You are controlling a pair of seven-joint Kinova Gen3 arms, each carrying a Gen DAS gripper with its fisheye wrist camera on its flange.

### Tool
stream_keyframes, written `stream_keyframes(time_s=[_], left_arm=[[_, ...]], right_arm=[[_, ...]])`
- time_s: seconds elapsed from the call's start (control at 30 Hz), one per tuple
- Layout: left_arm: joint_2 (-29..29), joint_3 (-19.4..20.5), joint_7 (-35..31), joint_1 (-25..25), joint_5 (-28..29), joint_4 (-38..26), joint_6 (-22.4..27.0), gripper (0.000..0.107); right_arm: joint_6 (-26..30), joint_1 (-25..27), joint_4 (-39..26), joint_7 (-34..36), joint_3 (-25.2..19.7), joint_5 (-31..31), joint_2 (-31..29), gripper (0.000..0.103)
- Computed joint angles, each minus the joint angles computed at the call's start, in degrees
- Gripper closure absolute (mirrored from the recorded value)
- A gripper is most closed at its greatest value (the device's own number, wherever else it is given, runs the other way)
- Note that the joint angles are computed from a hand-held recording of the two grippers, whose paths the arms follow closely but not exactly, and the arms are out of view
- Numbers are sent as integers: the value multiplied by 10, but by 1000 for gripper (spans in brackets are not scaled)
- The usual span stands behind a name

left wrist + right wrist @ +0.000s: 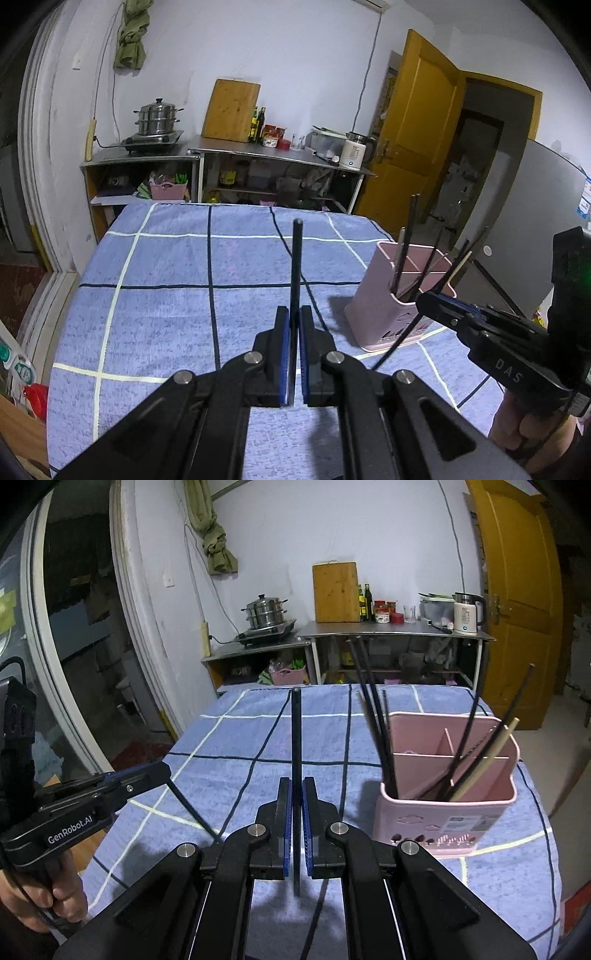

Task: Organize utensils
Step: 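Lift both dark sticks upright and carry them over the pink caddy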

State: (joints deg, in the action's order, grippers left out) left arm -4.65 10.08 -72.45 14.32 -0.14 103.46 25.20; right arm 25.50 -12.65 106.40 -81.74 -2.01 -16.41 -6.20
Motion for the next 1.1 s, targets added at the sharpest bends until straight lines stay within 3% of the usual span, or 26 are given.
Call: stream_keyframes(time_s=[0.37, 0.6, 0.77, 1.1], left_arm=[[0, 6, -9, 12, 7, -10, 16, 102], [10, -2, -67, 28, 66, -37, 32, 102], [26, -1, -115, 37, 112, -67, 40, 102], [66, 14, -134, 51, 124, -143, 46, 102]], right_arm=[[5, 3, 13, 9, 17, -10, -26, 98], [10, 12, 23, 0, 26, 0, -56, 98], [14, 17, 24, -4, 43, 3, -71, 98], [13, 32, -1, -6, 66, 11, -84, 98]])
